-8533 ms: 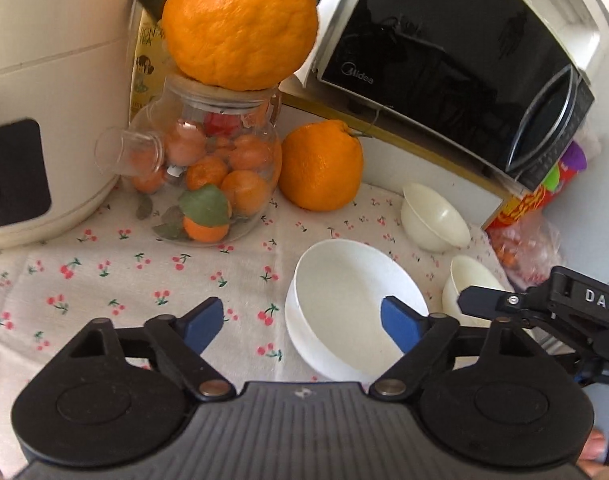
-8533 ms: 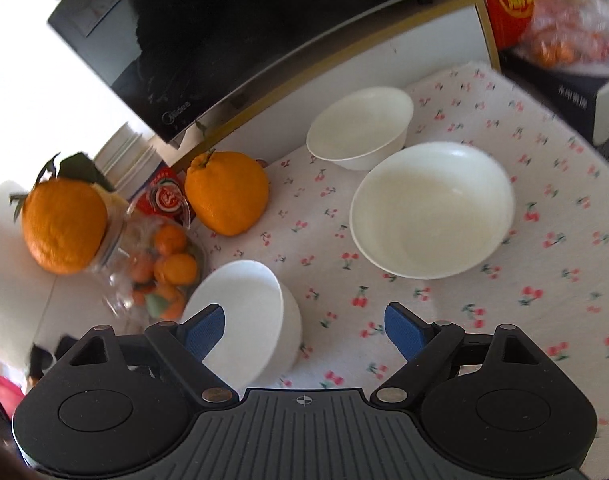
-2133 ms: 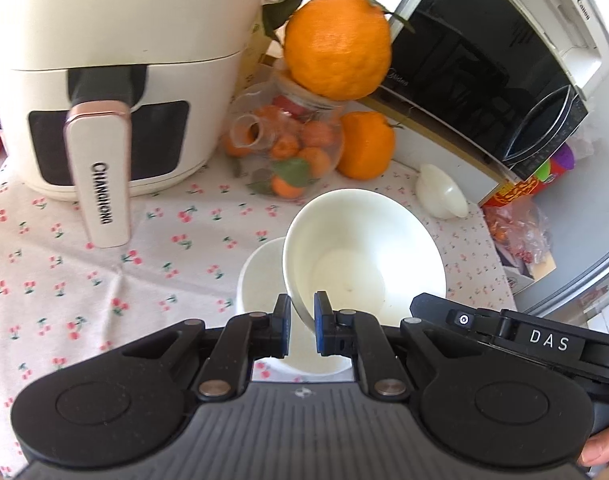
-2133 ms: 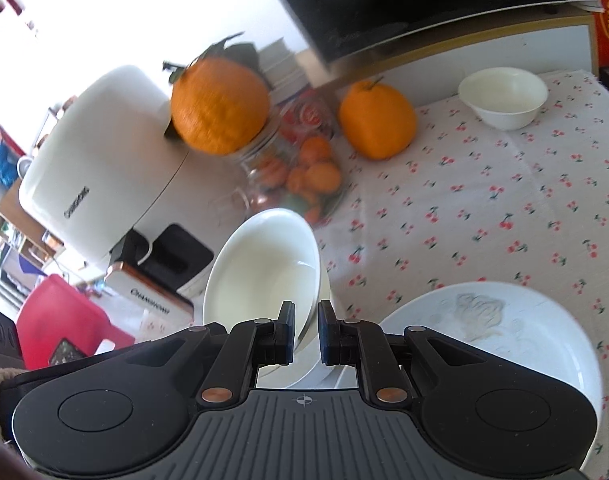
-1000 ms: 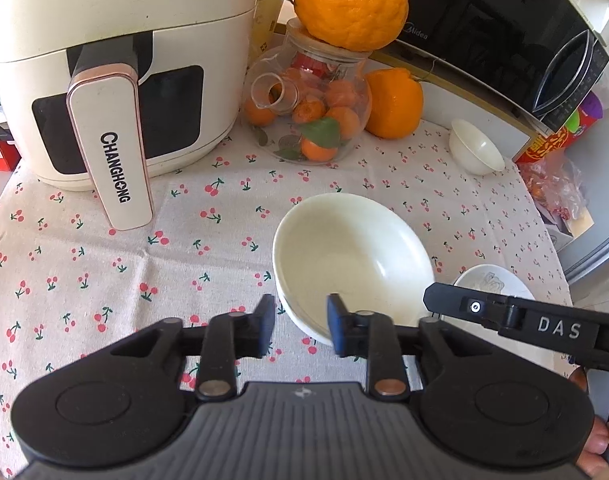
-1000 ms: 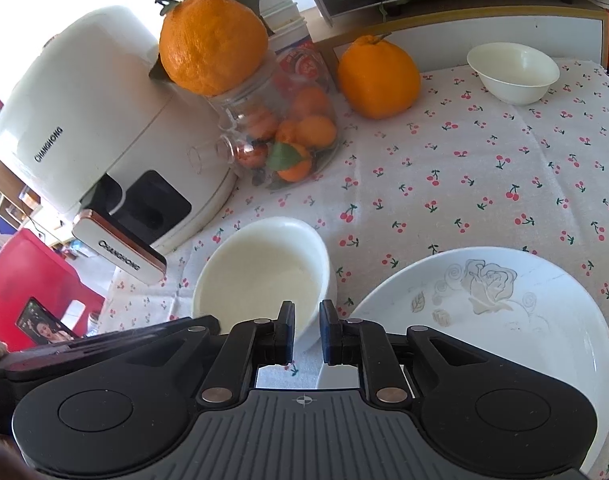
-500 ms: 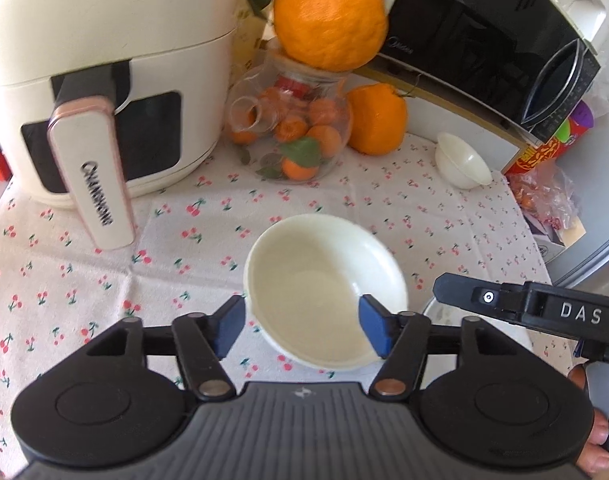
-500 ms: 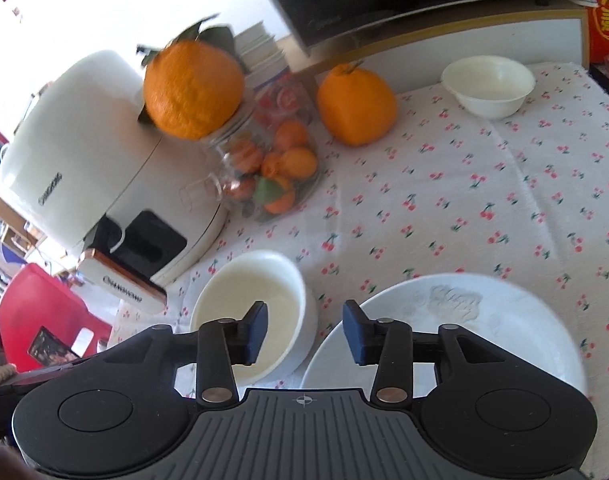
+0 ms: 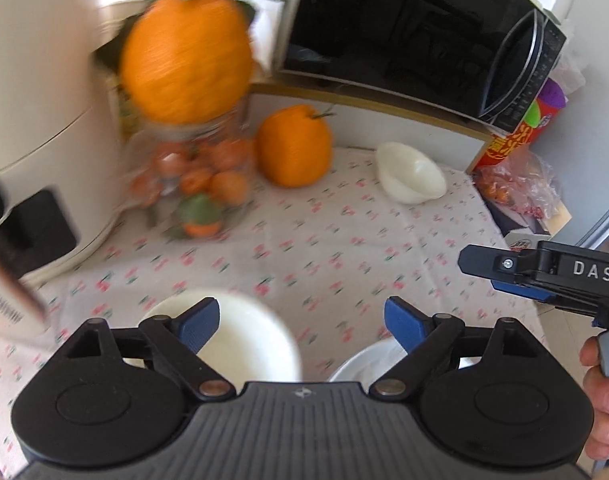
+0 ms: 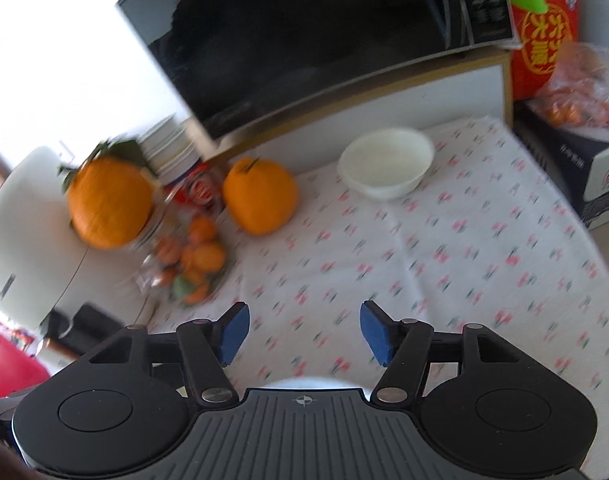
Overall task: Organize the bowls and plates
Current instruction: 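Move both grippers to the small white bowl by the microwave and grasp it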
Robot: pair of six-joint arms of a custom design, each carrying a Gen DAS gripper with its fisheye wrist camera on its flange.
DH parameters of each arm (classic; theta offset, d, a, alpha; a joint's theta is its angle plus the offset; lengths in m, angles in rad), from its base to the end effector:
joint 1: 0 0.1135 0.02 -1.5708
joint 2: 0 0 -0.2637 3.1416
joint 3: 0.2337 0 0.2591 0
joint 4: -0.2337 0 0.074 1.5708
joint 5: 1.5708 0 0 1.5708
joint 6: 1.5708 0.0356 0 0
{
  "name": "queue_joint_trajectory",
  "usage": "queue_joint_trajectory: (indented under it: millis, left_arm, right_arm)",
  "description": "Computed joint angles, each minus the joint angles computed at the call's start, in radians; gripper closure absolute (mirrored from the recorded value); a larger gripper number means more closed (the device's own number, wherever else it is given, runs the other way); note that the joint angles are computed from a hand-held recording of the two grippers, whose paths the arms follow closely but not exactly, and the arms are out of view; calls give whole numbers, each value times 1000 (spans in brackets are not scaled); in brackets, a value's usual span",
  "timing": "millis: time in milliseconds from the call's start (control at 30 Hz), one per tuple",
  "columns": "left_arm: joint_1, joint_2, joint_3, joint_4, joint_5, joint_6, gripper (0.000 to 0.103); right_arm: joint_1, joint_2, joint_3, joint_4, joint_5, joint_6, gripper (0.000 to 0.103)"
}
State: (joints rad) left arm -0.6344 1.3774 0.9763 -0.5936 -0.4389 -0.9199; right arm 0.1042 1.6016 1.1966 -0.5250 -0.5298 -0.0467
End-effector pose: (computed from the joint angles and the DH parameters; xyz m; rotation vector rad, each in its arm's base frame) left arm 0.2366 -0.1554 0.2400 -0.5048 2.3834 -0.1186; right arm 0.3423 0.0539 0.2490 -0.4022 2.4121 0.6836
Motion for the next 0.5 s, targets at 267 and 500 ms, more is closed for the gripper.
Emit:
queue_joint_trajectory:
  millis: [267, 500]
  left_arm:
    - [60, 267, 251, 55, -17, 168, 11]
    - [135, 483, 386, 209, 41, 258, 25]
  right_arm:
    - [-55, 220, 235, 16, -2, 74, 41]
    - [-82, 431, 414, 94, -24, 229, 41]
